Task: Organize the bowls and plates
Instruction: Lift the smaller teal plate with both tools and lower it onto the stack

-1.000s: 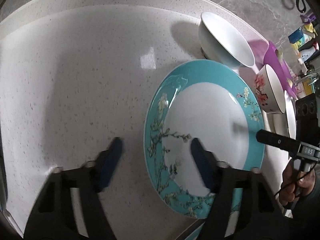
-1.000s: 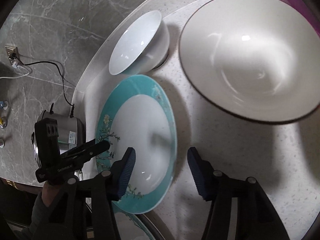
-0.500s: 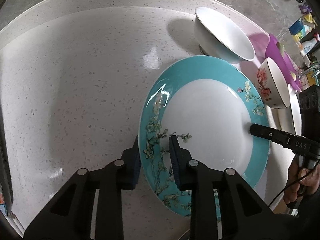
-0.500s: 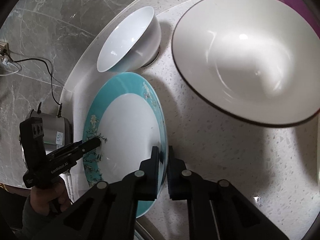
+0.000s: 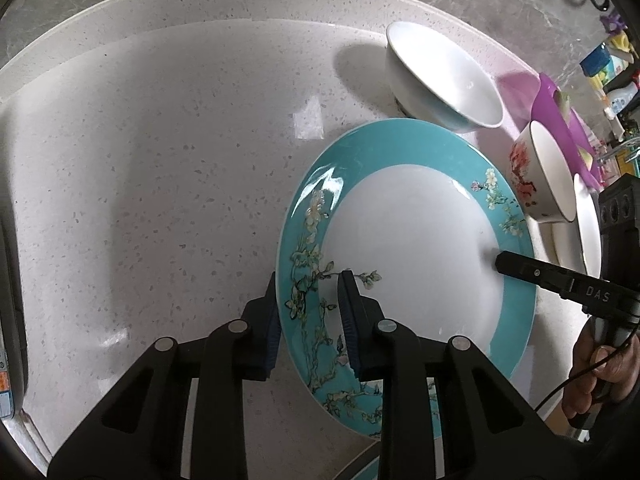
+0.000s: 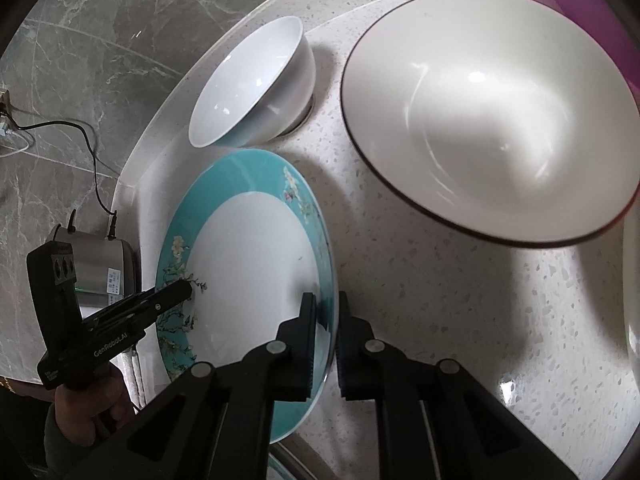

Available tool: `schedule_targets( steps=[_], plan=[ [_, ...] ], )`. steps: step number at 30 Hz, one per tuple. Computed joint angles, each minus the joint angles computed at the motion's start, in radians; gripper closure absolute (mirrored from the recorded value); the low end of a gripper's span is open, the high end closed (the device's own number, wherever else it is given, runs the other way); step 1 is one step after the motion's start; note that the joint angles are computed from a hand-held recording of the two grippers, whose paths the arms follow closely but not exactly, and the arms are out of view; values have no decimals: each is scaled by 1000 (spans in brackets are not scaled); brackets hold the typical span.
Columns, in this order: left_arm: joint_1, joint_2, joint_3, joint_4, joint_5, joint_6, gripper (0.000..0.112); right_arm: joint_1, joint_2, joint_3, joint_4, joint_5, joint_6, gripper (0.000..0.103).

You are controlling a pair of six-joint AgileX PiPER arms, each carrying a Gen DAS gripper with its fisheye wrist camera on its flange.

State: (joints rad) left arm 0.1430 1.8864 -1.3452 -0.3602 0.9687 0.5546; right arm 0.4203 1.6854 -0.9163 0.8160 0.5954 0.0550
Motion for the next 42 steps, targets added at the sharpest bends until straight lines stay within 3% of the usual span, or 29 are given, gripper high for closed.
schedule_targets(
  steps=[11,19,24,33,42],
  plan=[
    [81,-145,48,-37,86,54,89,37,-122,-21,-111,54,137,92],
    [188,-357,240,-77,167,155,89,137,-287,2,-272,86,350,92],
    [287,-483,403,-83,215,242,88,268,-376,48,-406,89,550,92],
    [430,-623,596,-35,220,391,89,497,-417,147,-564,51,825,92],
    [488,-686,661,-21,187,506,89,639,-400,155,-754,45,1036,90]
  ],
)
